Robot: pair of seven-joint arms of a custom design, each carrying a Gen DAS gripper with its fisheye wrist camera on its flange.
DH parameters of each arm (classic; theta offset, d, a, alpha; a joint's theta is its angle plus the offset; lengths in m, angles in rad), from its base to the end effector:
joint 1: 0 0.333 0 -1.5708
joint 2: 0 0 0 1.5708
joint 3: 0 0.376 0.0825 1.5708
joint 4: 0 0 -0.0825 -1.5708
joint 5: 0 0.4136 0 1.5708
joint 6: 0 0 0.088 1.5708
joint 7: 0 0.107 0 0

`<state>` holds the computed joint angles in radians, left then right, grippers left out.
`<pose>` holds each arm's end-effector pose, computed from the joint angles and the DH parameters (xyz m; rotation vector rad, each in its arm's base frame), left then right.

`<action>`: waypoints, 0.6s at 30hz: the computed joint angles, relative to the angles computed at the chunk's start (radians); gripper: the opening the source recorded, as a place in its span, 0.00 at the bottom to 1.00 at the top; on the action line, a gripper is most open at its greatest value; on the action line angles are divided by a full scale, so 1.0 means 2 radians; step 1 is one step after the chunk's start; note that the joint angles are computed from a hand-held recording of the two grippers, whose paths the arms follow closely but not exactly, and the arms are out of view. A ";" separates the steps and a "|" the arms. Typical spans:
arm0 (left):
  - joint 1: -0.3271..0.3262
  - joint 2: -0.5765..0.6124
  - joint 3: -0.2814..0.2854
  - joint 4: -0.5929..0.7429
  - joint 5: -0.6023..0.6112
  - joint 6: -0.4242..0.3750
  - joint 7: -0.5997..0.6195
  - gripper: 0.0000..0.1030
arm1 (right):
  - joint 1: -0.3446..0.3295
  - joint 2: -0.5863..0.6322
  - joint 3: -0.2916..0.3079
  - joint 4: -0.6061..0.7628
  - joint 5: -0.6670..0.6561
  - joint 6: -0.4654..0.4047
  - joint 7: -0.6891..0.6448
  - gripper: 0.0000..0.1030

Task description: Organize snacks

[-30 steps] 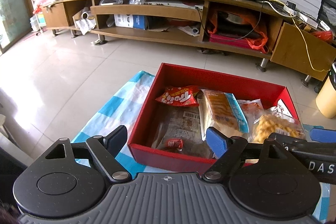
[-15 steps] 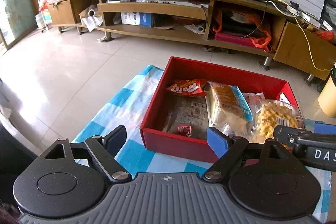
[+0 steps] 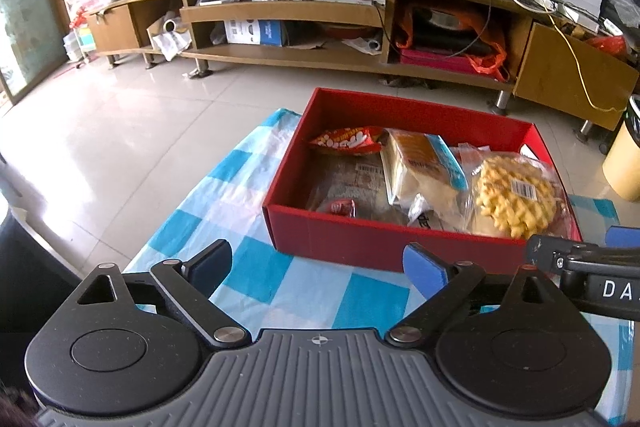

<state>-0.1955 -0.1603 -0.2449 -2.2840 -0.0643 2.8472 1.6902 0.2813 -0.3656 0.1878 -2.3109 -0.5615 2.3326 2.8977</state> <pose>0.5002 -0.2392 0.5457 -1.3123 2.2552 -0.7972 0.4294 0.2191 0.5729 -1.3034 2.3005 -0.6810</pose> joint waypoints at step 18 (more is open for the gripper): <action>-0.017 -0.054 0.020 -0.052 -0.063 -0.010 0.079 0.96 | 0.022 -0.026 0.019 -0.015 0.012 -0.033 0.018 0.87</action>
<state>-0.2304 -0.2680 -0.2056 -2.3875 -0.1911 2.8279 1.8474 0.3261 -0.4172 0.2267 -2.3399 -0.5367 2.2673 2.9347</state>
